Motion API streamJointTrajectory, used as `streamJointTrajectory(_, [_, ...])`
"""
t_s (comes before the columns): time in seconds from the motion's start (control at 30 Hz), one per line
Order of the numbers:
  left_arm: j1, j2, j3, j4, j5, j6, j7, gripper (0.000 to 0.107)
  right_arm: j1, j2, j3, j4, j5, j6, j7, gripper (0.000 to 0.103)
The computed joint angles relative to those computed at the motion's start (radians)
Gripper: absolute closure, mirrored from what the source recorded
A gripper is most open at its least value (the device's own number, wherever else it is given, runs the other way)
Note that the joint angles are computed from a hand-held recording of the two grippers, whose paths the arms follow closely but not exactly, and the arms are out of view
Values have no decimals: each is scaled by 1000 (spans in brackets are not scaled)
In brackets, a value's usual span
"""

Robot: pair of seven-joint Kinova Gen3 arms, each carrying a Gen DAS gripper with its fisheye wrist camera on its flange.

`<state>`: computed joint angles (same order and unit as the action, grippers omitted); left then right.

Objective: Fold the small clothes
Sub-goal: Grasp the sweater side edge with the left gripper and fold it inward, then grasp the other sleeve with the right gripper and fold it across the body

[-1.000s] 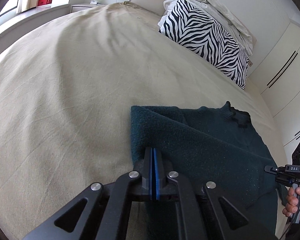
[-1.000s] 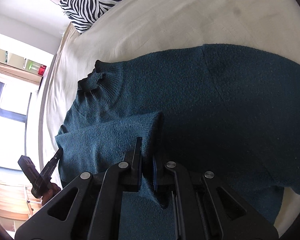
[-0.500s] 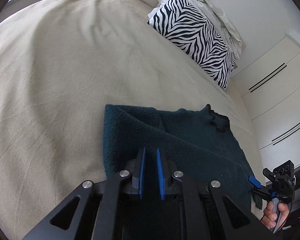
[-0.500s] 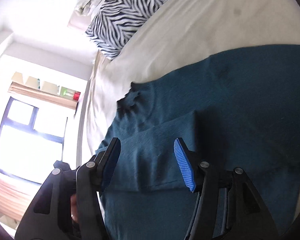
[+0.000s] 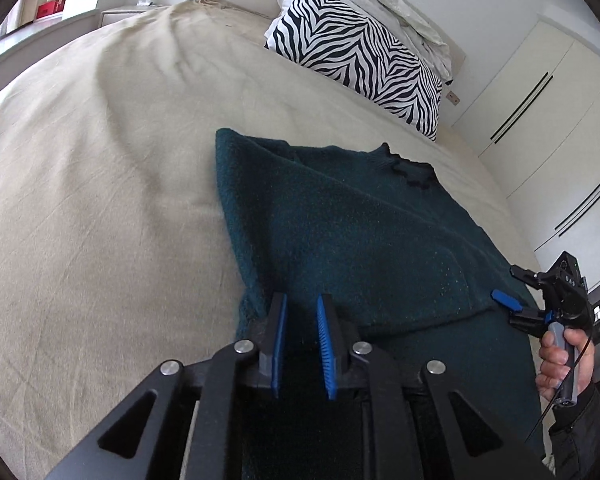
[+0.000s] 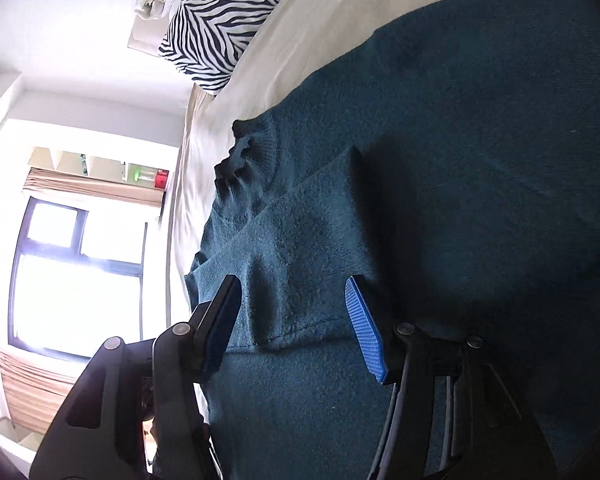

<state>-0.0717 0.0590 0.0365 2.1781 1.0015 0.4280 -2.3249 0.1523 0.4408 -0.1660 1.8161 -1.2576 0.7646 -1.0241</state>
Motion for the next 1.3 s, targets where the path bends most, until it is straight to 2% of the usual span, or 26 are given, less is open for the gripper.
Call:
streamJointTrajectory(0.07, [39,-27,9,11,-81,-41,72,86,-27,-59,70,49,10,-29,-40,49])
streamJointTrajectory(0.13, [65,-52,24,14,-163,-58,153,76,-18,-127,106,113,29,-71,-53,49])
streamJointTrajectory(0.23, [11,-96,147,19,-285,-70,275,71,96,-229,105,228,-32,-69,29,49])
streamJointTrajectory(0.3, [11,-115,199,12,-365,-70,356,66,145,-304,168,311,-64,-60,86,49])
streamJointTrajectory(0.33, [37,-117,203,10,-396,-75,397,64,184,-333,191,347,-68,-54,95,49])
streamJointTrajectory(0.43, [174,-96,157,-16,-466,-82,519,62,323,-402,285,439,-57,-15,108,48])
streamJointTrajectory(0.53, [302,-55,109,-46,-508,-97,607,54,461,-407,381,494,-65,44,152,50])
streamJointTrajectory(0.6, [316,-22,122,-64,-467,-96,593,54,554,-362,431,509,-122,126,225,50])
streamJointTrajectory(0.63, [295,-6,149,-71,-427,-92,574,53,592,-339,435,502,-137,151,244,50])
streamJointTrajectory(0.7, [226,20,223,-81,-345,-84,541,53,669,-312,388,475,-158,153,262,50])
streamJointTrajectory(0.73, [216,29,236,-83,-305,-82,521,52,712,-296,341,462,-174,133,266,50])
streamJointTrajectory(0.87, [272,51,183,-92,-213,-76,470,51,858,-222,159,390,-207,67,224,51])
streamJointTrajectory(0.9, [267,54,185,-95,-202,-71,462,51,895,-222,113,369,-183,39,210,59])
streamJointTrajectory(0.93, [278,56,168,-97,-178,-65,441,51,914,-229,66,345,-142,2,179,77])
streamJointTrajectory(1.0, [336,54,87,-93,-97,-49,371,51,956,-234,-26,301,-61,-45,125,89])
streamJointTrajectory(1.03, [358,54,57,-90,-56,-44,334,51,960,-249,-57,283,-20,-62,100,92])
streamJointTrajectory(1.1, [346,53,52,-81,26,-36,259,51,915,-325,-103,264,61,-117,77,93])
streamJointTrajectory(1.23, [175,49,185,-61,188,-3,138,51,815,-473,-284,235,224,-172,54,93])
streamJointTrajectory(1.3, [116,54,216,-55,270,36,81,50,736,-523,-376,225,305,-188,40,93])
